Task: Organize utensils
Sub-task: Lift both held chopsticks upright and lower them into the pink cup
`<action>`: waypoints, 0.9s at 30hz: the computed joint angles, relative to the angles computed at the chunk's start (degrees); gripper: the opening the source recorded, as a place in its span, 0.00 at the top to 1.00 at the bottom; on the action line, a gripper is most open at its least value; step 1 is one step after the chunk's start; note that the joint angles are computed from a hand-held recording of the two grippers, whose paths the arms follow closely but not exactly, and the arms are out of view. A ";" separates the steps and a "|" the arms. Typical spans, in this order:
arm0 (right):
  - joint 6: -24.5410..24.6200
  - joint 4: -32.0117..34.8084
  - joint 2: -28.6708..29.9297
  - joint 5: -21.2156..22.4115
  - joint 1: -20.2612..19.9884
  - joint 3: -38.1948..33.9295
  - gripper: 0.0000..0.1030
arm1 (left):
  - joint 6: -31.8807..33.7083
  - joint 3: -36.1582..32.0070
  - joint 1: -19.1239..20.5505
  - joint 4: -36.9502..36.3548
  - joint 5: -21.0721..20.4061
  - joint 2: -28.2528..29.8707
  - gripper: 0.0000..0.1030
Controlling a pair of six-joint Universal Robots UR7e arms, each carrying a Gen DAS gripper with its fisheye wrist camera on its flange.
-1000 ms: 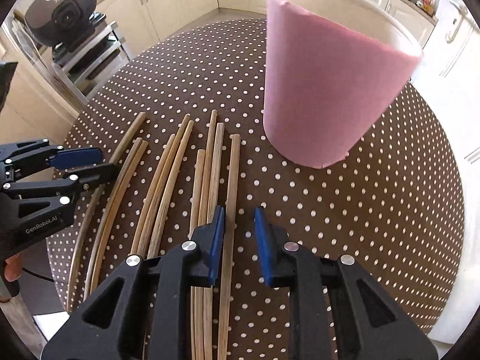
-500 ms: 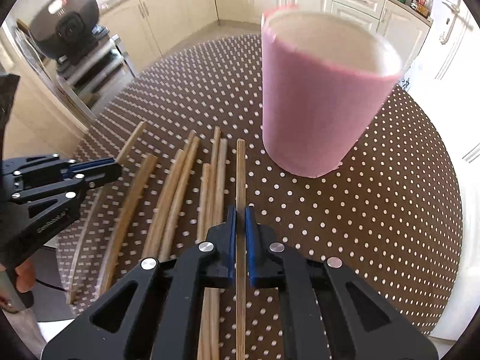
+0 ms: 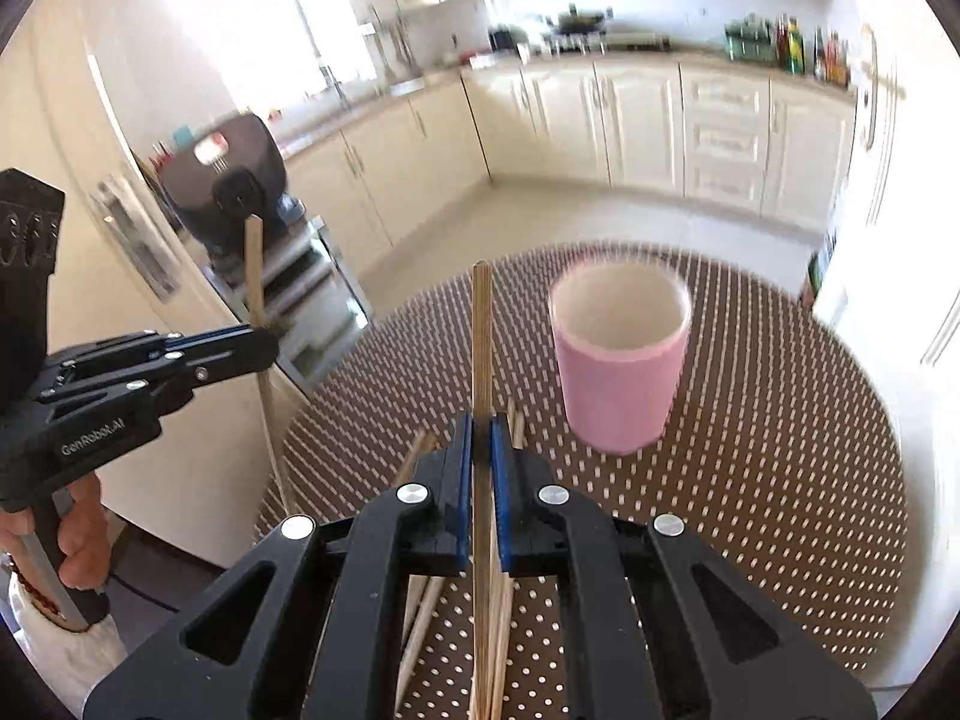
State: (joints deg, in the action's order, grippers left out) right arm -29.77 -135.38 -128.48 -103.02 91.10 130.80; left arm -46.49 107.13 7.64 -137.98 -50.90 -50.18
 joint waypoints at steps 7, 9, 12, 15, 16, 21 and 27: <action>-3.90 -9.64 -3.85 3.26 3.11 1.55 0.95 | 3.98 -0.57 -3.73 -9.14 6.04 1.41 0.94; -5.15 -13.64 -3.72 4.35 3.44 2.04 0.95 | 5.42 -0.71 -4.07 -13.12 8.35 2.53 0.95; -6.10 -24.03 -1.30 3.31 5.54 3.61 0.95 | 8.23 -1.22 -3.98 -18.92 9.91 4.06 0.95; -7.16 -31.35 -0.81 5.72 4.54 4.92 0.95 | 13.25 -1.72 -3.70 -27.82 12.13 6.34 0.95; -7.43 -33.80 -0.91 6.36 4.59 5.31 0.95 | 14.83 -2.15 -3.57 -30.91 12.96 7.27 0.95; -9.81 -48.15 2.99 8.54 3.10 7.03 0.95 | 19.24 -4.56 -2.43 -41.39 15.25 11.10 0.94; -11.18 -57.90 5.12 14.91 -3.16 8.27 0.95 | 24.70 -7.99 -0.46 -49.24 16.21 15.86 0.94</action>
State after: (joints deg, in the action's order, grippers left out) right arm -40.95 -193.28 -123.35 -88.10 87.94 139.07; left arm -21.79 99.14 7.18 -187.22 -34.69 -34.31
